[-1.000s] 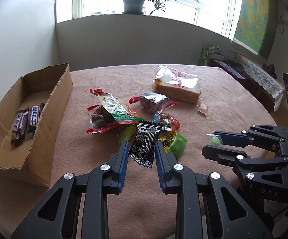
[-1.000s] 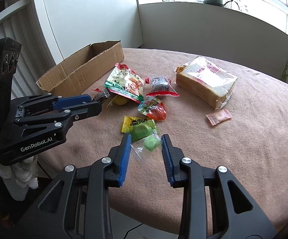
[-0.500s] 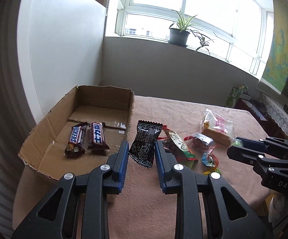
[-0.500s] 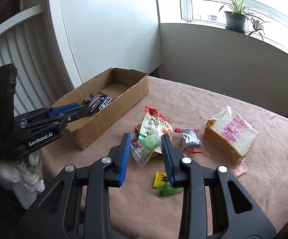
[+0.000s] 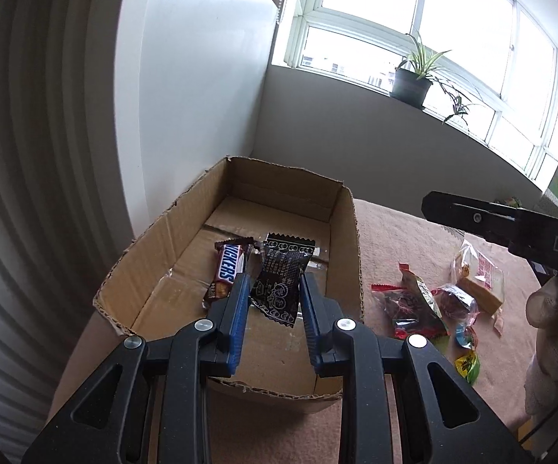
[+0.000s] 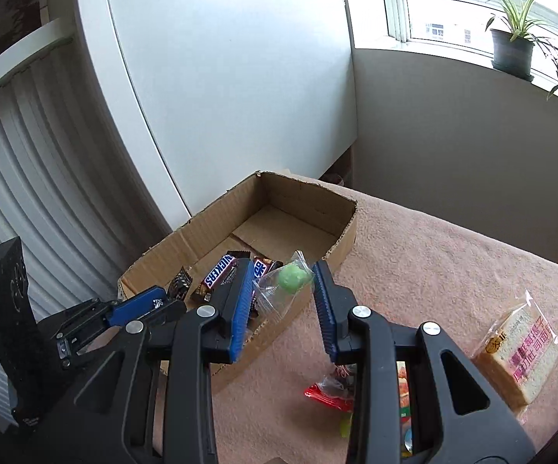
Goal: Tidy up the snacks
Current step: 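Carry the black packet with the left tool into the box and release, then move the left tool to the yellow candy and grasp it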
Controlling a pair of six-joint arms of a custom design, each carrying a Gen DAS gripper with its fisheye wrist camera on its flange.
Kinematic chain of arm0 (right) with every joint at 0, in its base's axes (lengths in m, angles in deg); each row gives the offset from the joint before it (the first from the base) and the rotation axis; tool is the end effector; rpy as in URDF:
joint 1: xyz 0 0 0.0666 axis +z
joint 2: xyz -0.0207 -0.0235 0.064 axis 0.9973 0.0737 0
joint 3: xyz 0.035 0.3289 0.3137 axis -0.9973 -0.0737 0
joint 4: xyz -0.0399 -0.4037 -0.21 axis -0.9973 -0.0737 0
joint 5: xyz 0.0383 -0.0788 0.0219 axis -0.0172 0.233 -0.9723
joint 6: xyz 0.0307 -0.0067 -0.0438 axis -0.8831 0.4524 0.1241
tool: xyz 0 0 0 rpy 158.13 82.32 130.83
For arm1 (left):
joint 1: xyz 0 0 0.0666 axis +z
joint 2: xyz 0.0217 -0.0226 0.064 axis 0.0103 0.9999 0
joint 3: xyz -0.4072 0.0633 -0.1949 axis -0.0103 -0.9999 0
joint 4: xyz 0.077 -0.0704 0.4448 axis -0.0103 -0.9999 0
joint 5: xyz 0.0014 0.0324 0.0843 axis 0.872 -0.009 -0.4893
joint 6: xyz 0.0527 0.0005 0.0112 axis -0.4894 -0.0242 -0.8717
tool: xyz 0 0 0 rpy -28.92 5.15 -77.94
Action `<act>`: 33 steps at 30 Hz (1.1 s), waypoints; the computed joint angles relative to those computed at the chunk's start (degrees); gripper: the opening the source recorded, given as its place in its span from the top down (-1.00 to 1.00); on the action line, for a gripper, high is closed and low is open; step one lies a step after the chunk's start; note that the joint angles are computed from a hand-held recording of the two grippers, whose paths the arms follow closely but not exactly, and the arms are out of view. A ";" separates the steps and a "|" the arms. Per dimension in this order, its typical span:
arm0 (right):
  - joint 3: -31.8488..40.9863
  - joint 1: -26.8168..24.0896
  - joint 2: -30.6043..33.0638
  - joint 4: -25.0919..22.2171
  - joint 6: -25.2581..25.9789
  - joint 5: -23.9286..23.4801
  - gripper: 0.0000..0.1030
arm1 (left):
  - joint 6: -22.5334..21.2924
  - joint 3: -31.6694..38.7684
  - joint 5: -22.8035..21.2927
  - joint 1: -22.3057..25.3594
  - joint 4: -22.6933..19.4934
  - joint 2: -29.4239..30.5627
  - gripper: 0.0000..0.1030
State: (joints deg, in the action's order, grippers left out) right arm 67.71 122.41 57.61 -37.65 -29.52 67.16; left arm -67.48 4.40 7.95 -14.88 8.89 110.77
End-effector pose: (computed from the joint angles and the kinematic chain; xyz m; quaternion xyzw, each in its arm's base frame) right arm 0.5051 0.3680 0.3649 -0.0913 0.9032 0.1345 0.3972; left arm 0.4583 -0.1313 0.3155 0.0750 0.8899 -0.1426 0.4268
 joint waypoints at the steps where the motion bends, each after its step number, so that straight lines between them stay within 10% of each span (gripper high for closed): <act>1: 1.18 -0.14 1.09 -0.28 -0.22 -0.55 0.37 | 0.03 -0.01 0.07 0.09 -0.04 0.09 0.52; 6: 6.57 -0.32 6.24 -1.96 -0.13 -2.08 0.30 | -0.30 0.10 0.26 0.15 0.01 0.34 0.50; 10: 7.48 -0.31 7.25 -0.51 -1.16 -1.22 -0.42 | -0.20 0.14 -0.46 0.21 0.10 0.52 0.32; 13: 6.95 -0.58 6.95 0.72 -2.53 -1.80 -0.60 | -0.17 -0.23 -1.12 0.34 0.76 0.17 0.00; 33: -6.94 -3.07 -6.51 -0.87 -4.10 0.37 -0.67 | 0.39 -0.85 -0.20 -2.63 1.51 -1.51 -0.18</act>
